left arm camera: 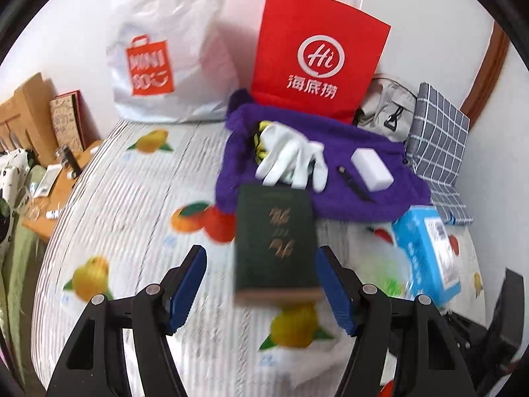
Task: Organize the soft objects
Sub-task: 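Grasp the black watch strap on the bed with the right gripper, then grasp the white tissue with the left gripper while the right gripper lifts the black strap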
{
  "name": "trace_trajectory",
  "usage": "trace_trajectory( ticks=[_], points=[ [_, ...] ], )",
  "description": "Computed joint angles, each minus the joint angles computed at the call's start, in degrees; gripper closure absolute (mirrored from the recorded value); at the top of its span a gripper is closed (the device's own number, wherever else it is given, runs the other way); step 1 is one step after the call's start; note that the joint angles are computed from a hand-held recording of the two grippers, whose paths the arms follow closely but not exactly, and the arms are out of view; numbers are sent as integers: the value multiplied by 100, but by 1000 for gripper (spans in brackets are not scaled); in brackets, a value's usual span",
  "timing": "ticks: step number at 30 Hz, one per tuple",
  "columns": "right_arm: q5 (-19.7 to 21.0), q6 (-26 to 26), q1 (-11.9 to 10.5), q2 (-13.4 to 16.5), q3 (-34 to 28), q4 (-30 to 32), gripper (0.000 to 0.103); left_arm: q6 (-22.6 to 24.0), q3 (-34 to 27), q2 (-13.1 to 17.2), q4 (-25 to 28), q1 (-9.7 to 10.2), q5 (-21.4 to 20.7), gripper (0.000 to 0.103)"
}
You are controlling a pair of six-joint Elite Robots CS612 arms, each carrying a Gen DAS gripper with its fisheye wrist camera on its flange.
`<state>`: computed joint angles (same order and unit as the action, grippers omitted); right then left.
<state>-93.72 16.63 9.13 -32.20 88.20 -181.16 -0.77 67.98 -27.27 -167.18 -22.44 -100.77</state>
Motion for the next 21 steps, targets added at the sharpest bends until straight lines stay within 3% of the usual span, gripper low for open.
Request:
trace_trajectory(
  ticks=[5,10,11,13,15,21],
  points=[
    [-489,-87,99,173,-264,303,64,-217,207,2,-27,106,-253,37],
    [-830,-267,160,326,-569,745,64,-74,291,6,-63,147,-492,37],
    [-839,-291,160,336,-576,720,66,-38,288,12,-56,157,-542,37],
    [-842,-281,158,318,-583,781,80,-11,253,38,-25,184,-683,37],
    [-613,-127,102,257,-500,668,86,-17,191,72,65,214,-830,37],
    [-333,360,34,46,-195,298,86,103,148,105,126,292,-1188,37]
  ],
)
